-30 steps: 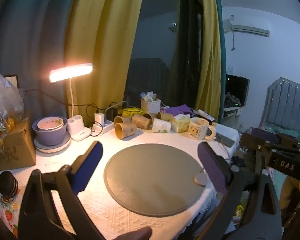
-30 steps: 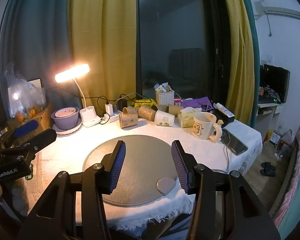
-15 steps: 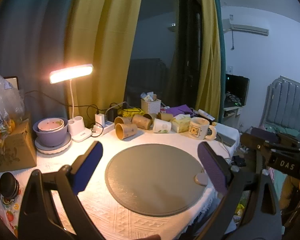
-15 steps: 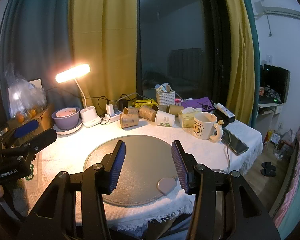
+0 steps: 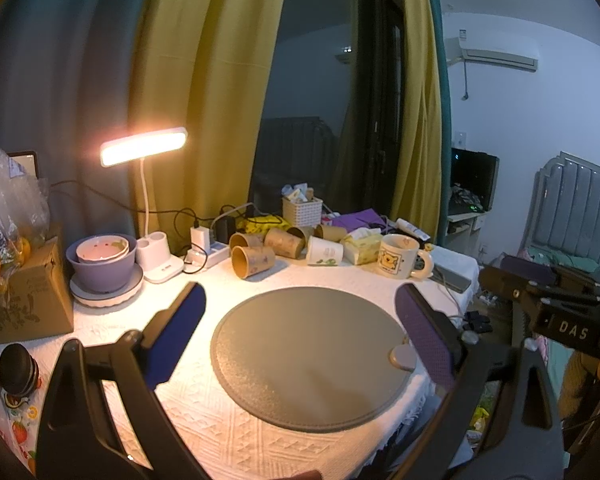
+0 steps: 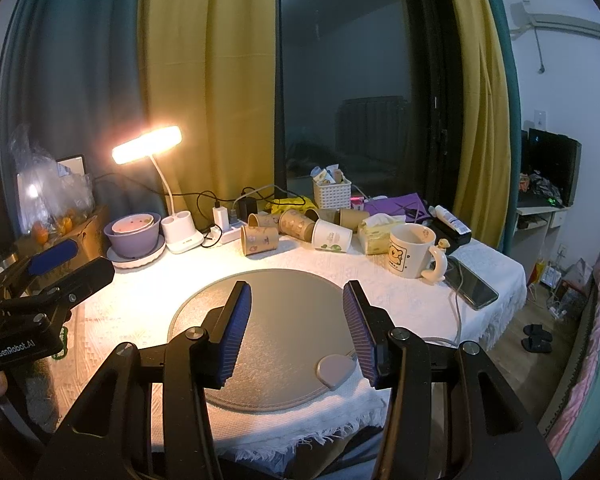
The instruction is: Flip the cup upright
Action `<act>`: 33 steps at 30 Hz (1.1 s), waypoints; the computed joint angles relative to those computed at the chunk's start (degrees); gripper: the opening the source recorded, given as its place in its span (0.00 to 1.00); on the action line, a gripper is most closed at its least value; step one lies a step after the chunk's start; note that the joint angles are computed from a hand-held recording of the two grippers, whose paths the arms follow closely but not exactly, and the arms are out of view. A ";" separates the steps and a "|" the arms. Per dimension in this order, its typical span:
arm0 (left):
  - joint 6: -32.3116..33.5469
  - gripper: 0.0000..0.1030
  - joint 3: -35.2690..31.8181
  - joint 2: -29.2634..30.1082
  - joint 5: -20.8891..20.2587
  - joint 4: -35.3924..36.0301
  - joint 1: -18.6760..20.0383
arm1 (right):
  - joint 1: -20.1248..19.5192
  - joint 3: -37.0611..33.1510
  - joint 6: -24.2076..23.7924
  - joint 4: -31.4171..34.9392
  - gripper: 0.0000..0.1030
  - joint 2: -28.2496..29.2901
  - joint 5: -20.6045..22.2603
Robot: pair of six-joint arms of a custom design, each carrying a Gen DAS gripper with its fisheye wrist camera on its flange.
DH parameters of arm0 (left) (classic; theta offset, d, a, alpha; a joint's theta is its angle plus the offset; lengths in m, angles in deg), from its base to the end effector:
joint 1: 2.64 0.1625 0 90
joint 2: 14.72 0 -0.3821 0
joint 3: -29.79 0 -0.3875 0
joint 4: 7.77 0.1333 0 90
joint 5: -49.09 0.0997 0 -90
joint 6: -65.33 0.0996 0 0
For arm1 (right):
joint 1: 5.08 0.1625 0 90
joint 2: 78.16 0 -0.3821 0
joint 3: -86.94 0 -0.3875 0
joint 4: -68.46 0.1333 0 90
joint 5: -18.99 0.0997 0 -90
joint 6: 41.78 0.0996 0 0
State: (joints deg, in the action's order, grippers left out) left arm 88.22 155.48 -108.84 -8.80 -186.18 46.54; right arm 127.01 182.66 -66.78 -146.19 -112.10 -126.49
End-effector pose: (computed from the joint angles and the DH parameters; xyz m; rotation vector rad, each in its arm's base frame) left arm -0.1387 -0.4455 0.3781 0.9503 2.2383 -1.3921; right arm 0.4375 -0.4079 0.0974 0.5639 -2.0028 1.3521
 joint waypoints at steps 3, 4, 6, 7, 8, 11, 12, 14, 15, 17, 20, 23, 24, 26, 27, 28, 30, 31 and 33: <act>-0.02 0.94 -0.04 0.04 0.05 -0.07 -0.03 | 0.01 0.02 0.05 0.09 0.49 -0.05 -0.04; 0.01 0.94 0.02 0.09 0.04 -0.25 -0.01 | -0.01 0.06 0.00 0.07 0.49 -0.08 0.00; 0.01 0.94 0.07 0.06 -0.05 -0.30 0.01 | -0.03 0.07 0.06 0.14 0.49 -0.10 0.01; -0.01 0.94 -0.01 0.05 -0.13 -0.15 0.03 | -0.04 0.07 0.05 0.08 0.49 -0.03 0.02; -0.03 0.94 0.02 0.03 -0.06 -0.12 -0.03 | -0.03 0.11 0.12 0.17 0.49 -0.12 0.02; 0.05 0.94 0.27 -0.42 -0.60 0.16 0.04 | -0.03 0.12 0.14 0.19 0.49 -0.12 0.02; 0.02 0.94 0.23 -0.53 -0.81 0.36 0.11 | -0.04 0.13 0.14 0.13 0.49 -0.06 0.01; -0.11 0.94 0.20 -0.61 -1.06 0.50 0.19 | -0.01 0.11 0.12 0.18 0.49 -0.10 -0.03; -0.14 0.94 0.26 -0.76 -1.12 0.54 0.18 | -0.01 0.11 0.12 0.18 0.49 -0.10 -0.03; -0.16 0.94 0.31 -0.78 -0.97 0.50 0.10 | -0.03 0.12 0.15 0.21 0.49 -0.12 -0.03; -0.12 0.94 0.26 -0.82 -1.12 0.60 0.26 | -0.04 0.16 0.18 0.27 0.49 -0.14 0.01; -0.07 0.94 0.18 -0.81 -1.21 0.65 0.33 | -0.05 0.16 0.19 0.30 0.49 -0.13 0.01; -0.14 0.94 0.20 -0.84 -1.13 0.66 0.31 | -0.05 0.16 0.19 0.30 0.49 -0.13 0.01; -0.16 0.94 0.24 -0.85 -1.15 0.64 0.30 | -0.04 0.14 0.17 0.27 0.49 -0.12 -0.02; -0.12 0.94 0.18 -0.82 -1.19 0.68 0.34 | -0.04 0.10 0.14 0.20 0.49 -0.05 -0.04; -0.11 0.94 0.17 -0.81 -1.24 0.68 0.37 | -0.05 0.09 0.13 0.24 0.49 -0.07 -0.06; -0.06 0.94 0.15 -0.80 -1.23 0.66 0.38 | -0.05 0.10 0.20 0.33 0.49 -0.09 -0.07; -0.06 0.94 0.15 -0.80 -1.23 0.66 0.38 | -0.05 0.15 0.17 0.32 0.49 -0.13 -0.03; -0.13 0.94 0.12 -0.78 -1.24 0.70 0.39 | -0.08 0.15 0.17 0.29 0.49 -0.11 0.02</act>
State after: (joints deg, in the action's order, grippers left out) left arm 88.09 155.59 -109.62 -10.04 -185.48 46.93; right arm 126.93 182.81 -66.61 -145.89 -112.21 -126.47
